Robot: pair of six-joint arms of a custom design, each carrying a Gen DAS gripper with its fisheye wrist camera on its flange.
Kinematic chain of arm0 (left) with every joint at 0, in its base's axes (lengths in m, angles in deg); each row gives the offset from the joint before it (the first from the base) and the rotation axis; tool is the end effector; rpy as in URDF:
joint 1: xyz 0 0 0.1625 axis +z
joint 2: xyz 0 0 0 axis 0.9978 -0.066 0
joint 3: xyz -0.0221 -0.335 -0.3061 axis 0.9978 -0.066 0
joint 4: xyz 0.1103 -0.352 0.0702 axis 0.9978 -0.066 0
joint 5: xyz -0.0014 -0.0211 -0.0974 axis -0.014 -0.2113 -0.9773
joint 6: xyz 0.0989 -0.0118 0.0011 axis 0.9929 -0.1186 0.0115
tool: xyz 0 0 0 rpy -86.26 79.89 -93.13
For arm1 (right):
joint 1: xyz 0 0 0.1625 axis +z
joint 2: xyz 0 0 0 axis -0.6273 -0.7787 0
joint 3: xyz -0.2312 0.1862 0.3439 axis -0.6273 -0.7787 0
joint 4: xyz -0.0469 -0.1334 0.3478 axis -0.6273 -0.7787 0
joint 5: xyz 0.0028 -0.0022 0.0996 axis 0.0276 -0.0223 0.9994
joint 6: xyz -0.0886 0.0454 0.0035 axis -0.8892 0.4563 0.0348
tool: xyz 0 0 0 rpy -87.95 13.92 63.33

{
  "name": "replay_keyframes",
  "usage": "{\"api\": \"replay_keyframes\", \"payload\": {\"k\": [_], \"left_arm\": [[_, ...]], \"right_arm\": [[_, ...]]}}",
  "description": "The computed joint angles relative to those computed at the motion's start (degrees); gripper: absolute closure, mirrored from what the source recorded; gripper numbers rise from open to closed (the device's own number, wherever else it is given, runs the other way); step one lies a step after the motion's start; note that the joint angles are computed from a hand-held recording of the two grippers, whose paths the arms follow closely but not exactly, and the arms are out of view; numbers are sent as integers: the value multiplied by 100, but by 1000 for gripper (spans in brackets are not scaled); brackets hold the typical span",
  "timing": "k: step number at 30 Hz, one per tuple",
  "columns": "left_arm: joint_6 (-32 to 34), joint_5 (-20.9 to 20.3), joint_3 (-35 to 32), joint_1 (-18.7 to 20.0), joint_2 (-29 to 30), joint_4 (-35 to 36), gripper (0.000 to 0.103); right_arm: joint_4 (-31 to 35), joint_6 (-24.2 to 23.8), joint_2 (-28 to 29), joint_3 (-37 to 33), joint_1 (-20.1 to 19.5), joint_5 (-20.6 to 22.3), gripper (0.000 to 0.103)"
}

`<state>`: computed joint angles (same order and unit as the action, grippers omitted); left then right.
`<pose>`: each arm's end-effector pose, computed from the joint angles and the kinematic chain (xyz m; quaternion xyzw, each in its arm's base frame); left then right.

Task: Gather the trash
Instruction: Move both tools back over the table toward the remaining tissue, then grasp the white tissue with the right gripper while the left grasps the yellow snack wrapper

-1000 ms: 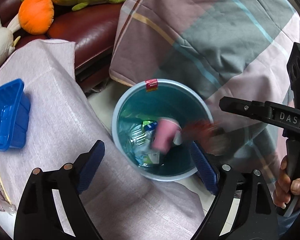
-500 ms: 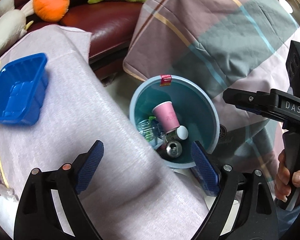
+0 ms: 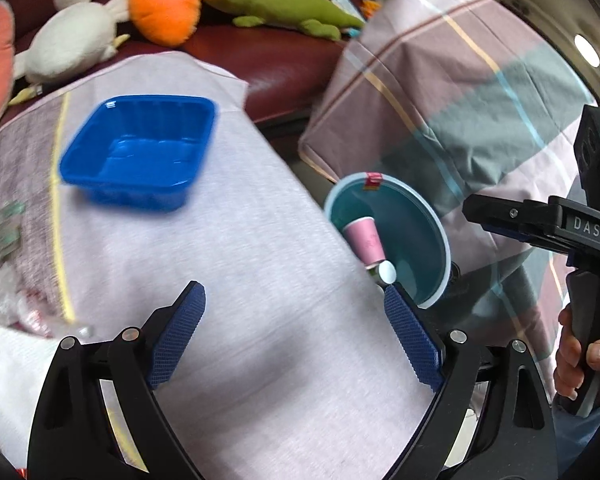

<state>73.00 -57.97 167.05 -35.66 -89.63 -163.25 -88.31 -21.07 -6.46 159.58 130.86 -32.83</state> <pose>-0.2097 -0.5550 0.1092 0.1816 0.9338 -0.1970 0.2372 0.1179 -0.5830 0.2117 0.0297 -0.9559 0.2238 0.1877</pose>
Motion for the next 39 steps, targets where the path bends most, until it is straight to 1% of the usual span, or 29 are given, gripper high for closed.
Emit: {"api": "replay_keyframes", "payload": {"k": [3,14,20,23,28,35,39], "left_arm": [[-80,80,259,-5,-267,-99,11],[-371,362,1071,50,-1229,-349,10],[-457,502,1442,56,-1719,-460,10],[-499,593,1641,46,-1969,-550,10],[-572,716,1912,90,-2350,-605,9],[-671,945,2194,285,-2894,-526,8],[-759,1155,2331,511,-3316,-383,8]], "right_arm": [[44,3,74,0,200,-60,26],[205,12,454,-56,897,-183,26],[311,66,610,-106,1187,-298,25],[345,84,681,-111,1339,-377,20],[486,111,855,-190,1546,-457,20],[775,75,1307,-374,1811,-421,20],[972,28,1646,-553,1937,-388,20]]}}
